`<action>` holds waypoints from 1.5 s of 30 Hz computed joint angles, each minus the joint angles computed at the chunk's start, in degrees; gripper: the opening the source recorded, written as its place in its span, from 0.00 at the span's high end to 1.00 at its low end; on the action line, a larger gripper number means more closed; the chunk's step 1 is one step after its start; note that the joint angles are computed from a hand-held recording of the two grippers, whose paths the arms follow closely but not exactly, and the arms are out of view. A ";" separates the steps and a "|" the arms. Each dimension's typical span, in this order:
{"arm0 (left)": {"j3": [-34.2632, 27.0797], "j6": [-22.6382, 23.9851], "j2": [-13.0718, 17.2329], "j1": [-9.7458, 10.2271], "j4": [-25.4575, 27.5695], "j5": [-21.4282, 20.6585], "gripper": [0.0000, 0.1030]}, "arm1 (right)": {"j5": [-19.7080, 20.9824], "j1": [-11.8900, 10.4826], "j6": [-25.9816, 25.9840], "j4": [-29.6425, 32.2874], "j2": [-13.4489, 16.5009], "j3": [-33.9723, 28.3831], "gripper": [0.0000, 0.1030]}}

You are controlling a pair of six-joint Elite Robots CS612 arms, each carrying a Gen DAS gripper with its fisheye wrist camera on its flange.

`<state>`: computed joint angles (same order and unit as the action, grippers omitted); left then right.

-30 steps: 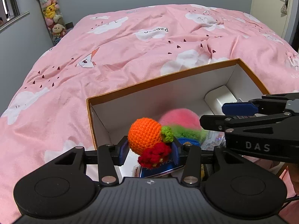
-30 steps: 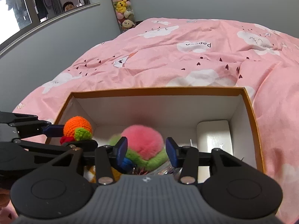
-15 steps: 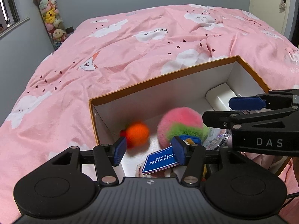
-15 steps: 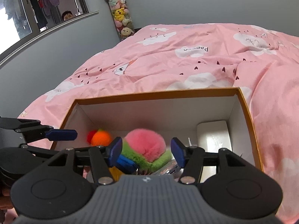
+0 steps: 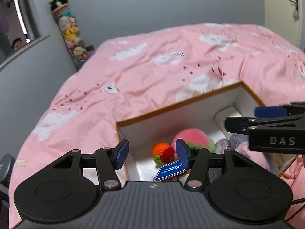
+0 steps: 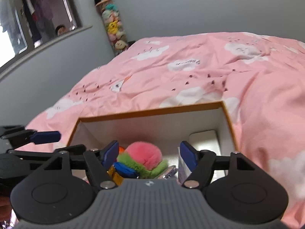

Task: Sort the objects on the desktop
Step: 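Withdraw both grippers up from the box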

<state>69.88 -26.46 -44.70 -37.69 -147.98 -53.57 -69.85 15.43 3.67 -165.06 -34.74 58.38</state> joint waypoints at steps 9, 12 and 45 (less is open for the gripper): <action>4.91 -6.80 -3.43 -2.57 -2.78 4.70 0.28 | -3.73 -0.38 1.80 -10.43 -5.66 10.76 0.19; 5.76 -9.59 -3.89 -2.81 -2.49 3.72 0.27 | -4.67 -0.27 0.85 -13.54 -6.97 13.96 0.18; 7.18 -15.43 -0.83 -2.76 -1.29 -2.33 0.20 | -10.28 0.88 -7.02 -13.94 -5.58 17.43 0.17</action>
<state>77.06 -41.89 -45.54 -40.45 -149.28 -55.90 -80.13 16.31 -3.36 -179.01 -40.32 75.81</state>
